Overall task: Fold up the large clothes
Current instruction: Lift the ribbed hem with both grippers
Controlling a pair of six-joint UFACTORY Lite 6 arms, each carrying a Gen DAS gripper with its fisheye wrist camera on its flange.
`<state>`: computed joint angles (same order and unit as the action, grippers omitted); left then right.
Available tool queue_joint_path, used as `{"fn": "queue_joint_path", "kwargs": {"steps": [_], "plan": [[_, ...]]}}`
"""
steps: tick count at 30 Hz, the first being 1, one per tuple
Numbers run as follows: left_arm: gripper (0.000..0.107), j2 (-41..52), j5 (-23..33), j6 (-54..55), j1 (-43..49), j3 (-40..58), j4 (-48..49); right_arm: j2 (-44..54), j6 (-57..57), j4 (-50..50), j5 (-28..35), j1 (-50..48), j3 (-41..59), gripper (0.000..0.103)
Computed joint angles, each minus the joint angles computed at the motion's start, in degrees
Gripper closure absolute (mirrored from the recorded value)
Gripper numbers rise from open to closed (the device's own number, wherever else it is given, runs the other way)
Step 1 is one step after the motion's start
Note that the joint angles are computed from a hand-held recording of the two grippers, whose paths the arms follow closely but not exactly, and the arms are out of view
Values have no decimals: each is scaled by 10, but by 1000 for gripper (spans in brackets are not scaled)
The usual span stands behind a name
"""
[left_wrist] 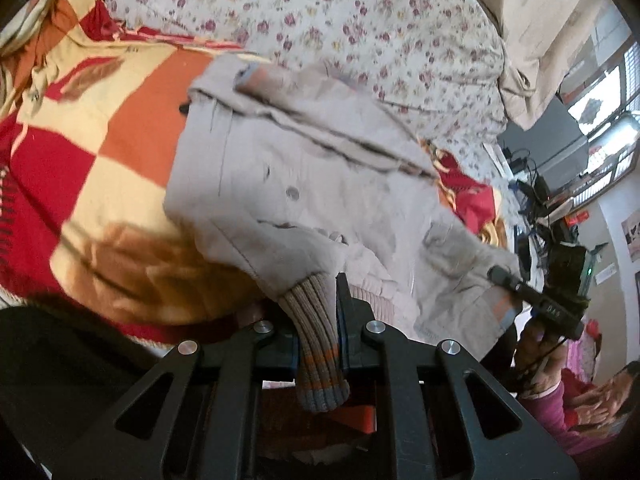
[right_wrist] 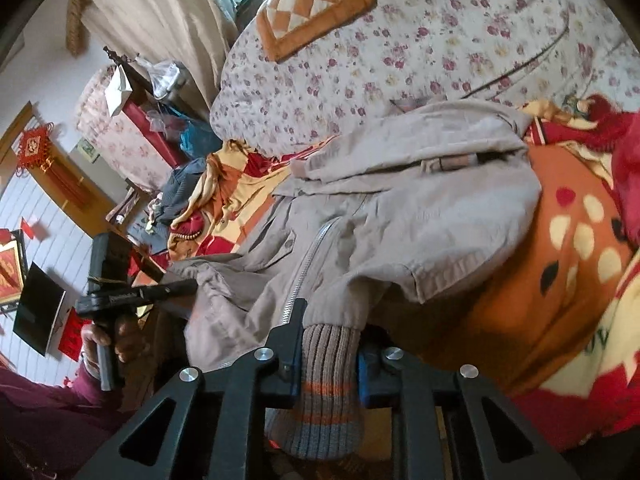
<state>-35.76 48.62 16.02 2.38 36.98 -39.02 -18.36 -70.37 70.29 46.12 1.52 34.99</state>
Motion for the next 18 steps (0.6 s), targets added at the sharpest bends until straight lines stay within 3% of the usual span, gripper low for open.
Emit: {"fn": "queue_joint_path", "kwargs": {"steps": [4, 8, 18], "plan": [[95, 47, 35, 63, 24, 47, -44, 17, -4, 12, 0, -1, 30, 86], [94, 74, 46, 56, 35, 67, -44, 38, -19, 41, 55, -52, 69, 86], [94, 0, 80, -20, 17, 41, 0, 19, -23, 58, 82, -58, 80, 86]]}}
